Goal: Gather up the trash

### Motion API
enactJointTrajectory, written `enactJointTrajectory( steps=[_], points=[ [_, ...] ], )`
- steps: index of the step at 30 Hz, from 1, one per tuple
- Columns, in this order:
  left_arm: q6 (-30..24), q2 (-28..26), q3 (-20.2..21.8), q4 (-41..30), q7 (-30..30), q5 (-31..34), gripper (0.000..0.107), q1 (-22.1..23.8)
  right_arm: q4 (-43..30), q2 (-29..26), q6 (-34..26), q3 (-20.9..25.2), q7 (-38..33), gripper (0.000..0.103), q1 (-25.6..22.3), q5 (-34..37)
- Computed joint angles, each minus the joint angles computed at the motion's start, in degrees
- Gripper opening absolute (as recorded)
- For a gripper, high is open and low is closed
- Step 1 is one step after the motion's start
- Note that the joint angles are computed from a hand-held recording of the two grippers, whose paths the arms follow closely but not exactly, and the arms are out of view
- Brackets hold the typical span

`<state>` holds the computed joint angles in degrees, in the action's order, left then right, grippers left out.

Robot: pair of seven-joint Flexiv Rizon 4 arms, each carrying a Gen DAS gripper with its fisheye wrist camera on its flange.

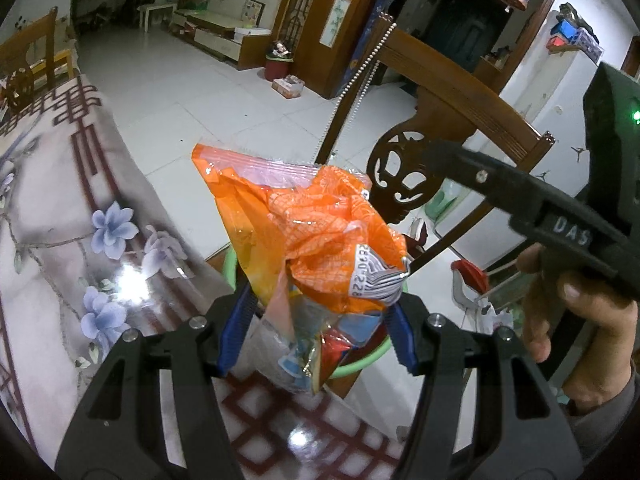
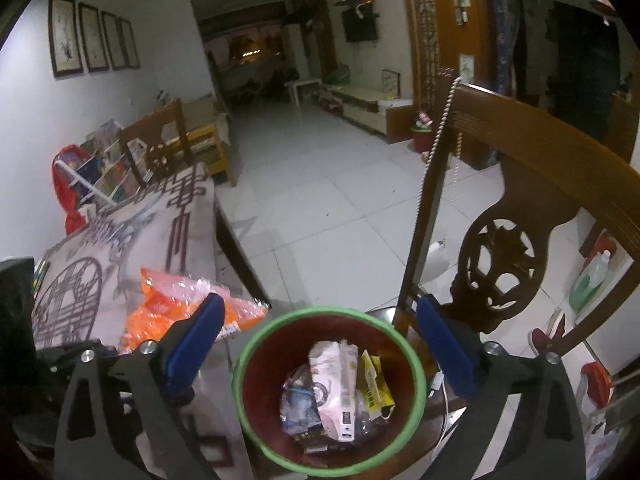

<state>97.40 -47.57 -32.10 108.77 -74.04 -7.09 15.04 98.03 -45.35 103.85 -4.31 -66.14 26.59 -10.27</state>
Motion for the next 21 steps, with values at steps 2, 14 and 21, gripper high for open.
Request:
enactJointTrajectory(
  steps=[2,14,21],
  points=[
    [-0.4,-0.25,0.08,-0.62,0.24,0.08,0.058,-0.66,0.28,0.19,0.39,-1.76,0.7,0.095,1.32,1.32],
    [-1.26,-0.61,2.79,-2.57,0.54,-1.43,0.097,-4.56,1.07,0.67,2.6,-4.94,2.51,0.095,3.37,5.56],
    [5.71,3.18,6.75,3.67,-2.92,-0.12,0.097,-4.49,1.78,1.12,3.68,-7.2,1.18,0.095,6.69,6.56]
  ],
)
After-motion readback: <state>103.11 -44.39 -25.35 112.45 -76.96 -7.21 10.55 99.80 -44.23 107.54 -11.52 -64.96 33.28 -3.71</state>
